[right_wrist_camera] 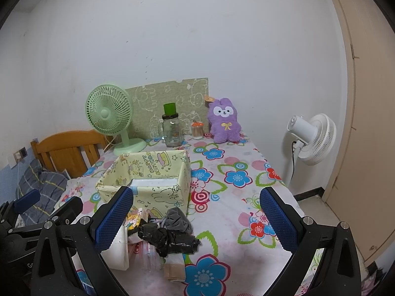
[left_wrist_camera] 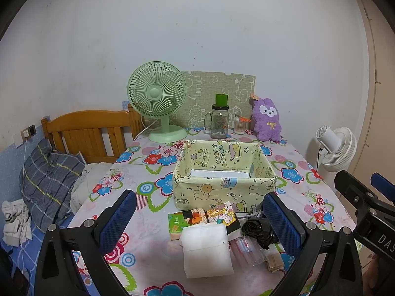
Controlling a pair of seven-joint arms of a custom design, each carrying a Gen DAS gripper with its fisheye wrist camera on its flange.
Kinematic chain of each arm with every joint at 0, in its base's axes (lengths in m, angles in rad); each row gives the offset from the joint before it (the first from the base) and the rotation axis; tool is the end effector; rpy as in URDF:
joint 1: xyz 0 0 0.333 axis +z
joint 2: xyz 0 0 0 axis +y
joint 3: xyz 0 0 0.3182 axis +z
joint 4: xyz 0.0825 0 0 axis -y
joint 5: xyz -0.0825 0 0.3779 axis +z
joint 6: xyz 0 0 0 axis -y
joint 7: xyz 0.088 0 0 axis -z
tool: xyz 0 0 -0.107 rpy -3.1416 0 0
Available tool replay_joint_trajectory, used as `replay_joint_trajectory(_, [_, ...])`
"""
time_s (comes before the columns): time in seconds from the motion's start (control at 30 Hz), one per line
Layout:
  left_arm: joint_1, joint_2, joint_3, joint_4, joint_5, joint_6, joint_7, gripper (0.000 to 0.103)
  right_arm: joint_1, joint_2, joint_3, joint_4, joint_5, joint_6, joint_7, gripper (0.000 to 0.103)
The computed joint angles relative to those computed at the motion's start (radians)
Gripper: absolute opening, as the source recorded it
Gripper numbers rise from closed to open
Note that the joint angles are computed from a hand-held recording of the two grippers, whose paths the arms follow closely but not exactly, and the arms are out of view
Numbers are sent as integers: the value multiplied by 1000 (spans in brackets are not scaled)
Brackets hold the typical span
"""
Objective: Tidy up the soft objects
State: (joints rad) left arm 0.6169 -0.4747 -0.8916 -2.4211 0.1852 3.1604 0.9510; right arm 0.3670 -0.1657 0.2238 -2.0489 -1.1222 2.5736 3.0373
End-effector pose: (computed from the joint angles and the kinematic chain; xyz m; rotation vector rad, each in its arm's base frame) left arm 0.4513 -0.1981 0.5396 -1.5646 1.5593 -0.9636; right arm 0.4426 0.3240 0.5845 -1.4831 1.6134 -0.9102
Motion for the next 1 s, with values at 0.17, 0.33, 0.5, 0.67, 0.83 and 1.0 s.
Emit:
replay_joint_trajectory(0.17, [2,2,0,3,4,-1,-1,103,0,1,-2,2,4,0,-6,103])
replay_joint_trajectory(0.33, [4,1,-2,3,4,2,-1,103,0,0,-1,1,0,0,1,103])
replay_joint_trajectory(0.5, [10,-4,-9,2,2,5,-2,103,0,0,-1,1,1,0,0,103])
replay_joint_trajectory(0.67, [8,-3,-9,1,-2,6,2,103,0,-1,0,0,-1,1,2,103])
replay_joint_trajectory(0.83, [1,-6,-9,0,-4,8,7,103,0,-7,2,-2,-1,-2,5,103])
replay_joint_trajectory(1.0, [-11,-15,-5,-8,-15,25,25,103,-1,-9,3,-4,-1,-1,9,103])
